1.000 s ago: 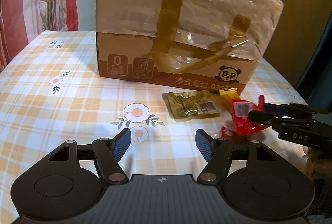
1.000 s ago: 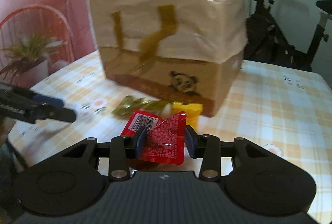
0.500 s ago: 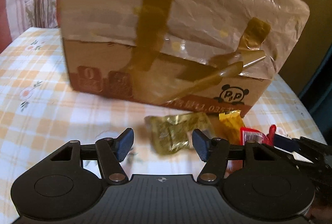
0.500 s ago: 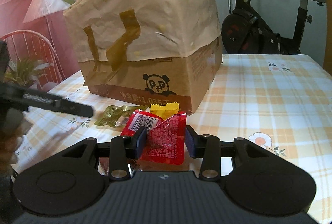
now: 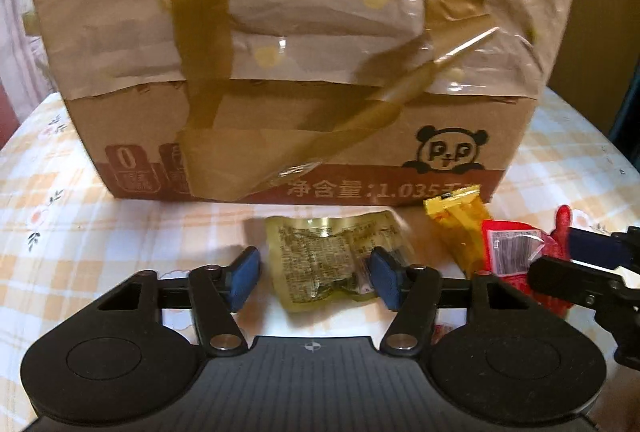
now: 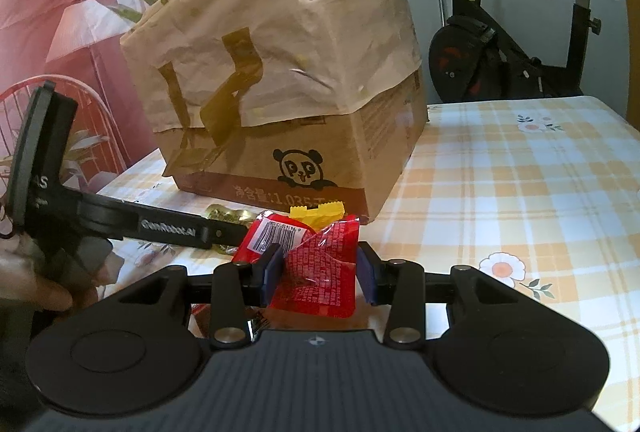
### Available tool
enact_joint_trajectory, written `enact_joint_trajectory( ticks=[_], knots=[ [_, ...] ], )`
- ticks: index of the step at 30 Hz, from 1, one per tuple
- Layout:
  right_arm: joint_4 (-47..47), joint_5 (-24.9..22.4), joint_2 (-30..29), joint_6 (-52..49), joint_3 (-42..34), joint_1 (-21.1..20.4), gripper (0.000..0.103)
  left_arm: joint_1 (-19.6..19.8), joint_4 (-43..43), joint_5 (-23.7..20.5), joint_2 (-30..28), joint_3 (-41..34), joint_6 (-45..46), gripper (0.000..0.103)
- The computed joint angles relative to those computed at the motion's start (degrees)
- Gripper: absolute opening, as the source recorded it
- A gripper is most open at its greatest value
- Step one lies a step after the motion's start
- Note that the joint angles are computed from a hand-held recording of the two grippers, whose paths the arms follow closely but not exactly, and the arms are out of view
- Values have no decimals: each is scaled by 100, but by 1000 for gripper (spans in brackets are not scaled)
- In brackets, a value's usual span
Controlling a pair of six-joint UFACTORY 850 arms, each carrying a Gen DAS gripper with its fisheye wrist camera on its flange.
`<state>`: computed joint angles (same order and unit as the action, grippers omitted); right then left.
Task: Organize snacks
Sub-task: 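Lift red candy pack with right tool while left tool grasps gold foil pack, then carry red pack and gold pack over the box and open both tools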
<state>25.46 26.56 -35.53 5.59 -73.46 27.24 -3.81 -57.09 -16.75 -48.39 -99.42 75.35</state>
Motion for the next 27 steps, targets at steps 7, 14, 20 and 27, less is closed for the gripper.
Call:
enact_joint_trajectory(
  ticks=[7, 14, 20, 27],
  knots=[
    [-76, -20, -13, 90, -13, -10, 42, 181, -1140, -204, 336, 442, 1216, 11],
    [-51, -13, -29, 147, -25, -13, 42, 457, -1674, -624, 645, 831, 1684, 2],
    [-24, -54, -28, 111, -37, -15, 42, 585, -2081, -810, 749, 802, 1911, 1],
    [-15, -25, 2, 35, 7, -10, 42, 661, -2794, -774, 997, 1026, 2713, 1]
  ],
)
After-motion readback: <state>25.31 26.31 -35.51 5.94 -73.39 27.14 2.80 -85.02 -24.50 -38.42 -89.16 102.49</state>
